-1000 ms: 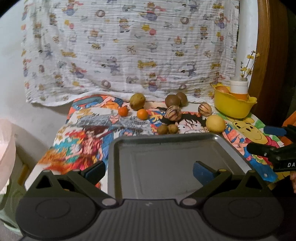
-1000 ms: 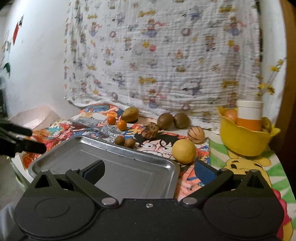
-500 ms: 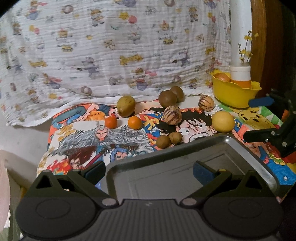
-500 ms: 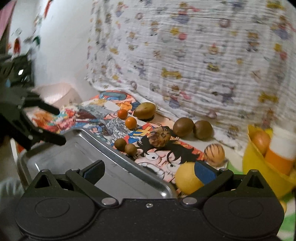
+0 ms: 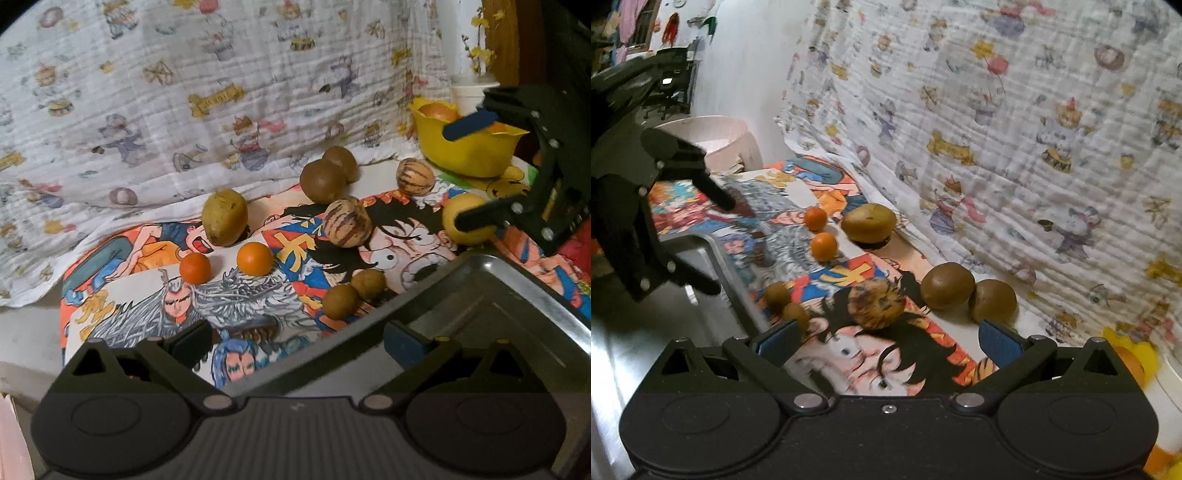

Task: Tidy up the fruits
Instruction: 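Move the right tool to the striped pepino while the left tool approaches a small brown fruit, then close the right tool on the striped pepino while the left tool grasps the small brown fruit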

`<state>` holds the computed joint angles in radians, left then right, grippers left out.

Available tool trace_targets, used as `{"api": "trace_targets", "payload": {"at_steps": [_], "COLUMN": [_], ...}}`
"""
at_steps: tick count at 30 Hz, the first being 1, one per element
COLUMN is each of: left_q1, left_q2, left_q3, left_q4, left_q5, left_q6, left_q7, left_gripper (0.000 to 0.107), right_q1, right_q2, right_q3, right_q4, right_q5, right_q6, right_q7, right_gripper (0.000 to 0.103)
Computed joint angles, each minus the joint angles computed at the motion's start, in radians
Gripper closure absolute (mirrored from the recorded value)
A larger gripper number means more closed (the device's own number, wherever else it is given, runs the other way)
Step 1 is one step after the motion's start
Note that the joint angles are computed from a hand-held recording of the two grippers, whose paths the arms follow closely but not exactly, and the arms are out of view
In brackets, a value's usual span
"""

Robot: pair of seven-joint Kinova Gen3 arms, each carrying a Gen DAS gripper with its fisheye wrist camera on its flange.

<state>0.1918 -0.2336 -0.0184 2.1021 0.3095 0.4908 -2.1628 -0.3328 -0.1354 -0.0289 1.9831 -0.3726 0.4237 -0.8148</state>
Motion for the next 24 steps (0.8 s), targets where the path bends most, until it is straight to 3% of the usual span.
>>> {"api": "trace_targets", "payload": {"at_steps": [5,9,16,24], "left_q1": [0.024,-0.005,-0.09,-0.153], "left_q2": [0.078,0.128,0.182,0.212], "left_q3": [-0.059,-0.043,-0.01,0.021], "left_q4": [-0.04,-0.067,-0.113,-0.137], "left_q5": [0.124,0.193,0.309,0.354], "left_q6": [0.023,0.043,0.124,0.189], "left_q7": [-0.146,-0.238,-0.368,-0.441], "left_gripper": [0.013,0.017,0.033,0.049], "right_q1": [0.038,0.086,0.155,0.155], "right_q2": [0.12,0.19,0.278,0.317], "right_q3": [-0.016,-0.046,-0.088,-0.118], "right_q4": [-0.099,-0.16,-0.249,-0.283], "right_q5": [-0.016,-0.048,-0.099,-0.074], "right_q6": [0.056,0.109,0.213,0.233], "right_q7": [-0.053,-0.084,-0.119,-0.139], "right_gripper": [0.006,0.01,0.017,0.024]}}
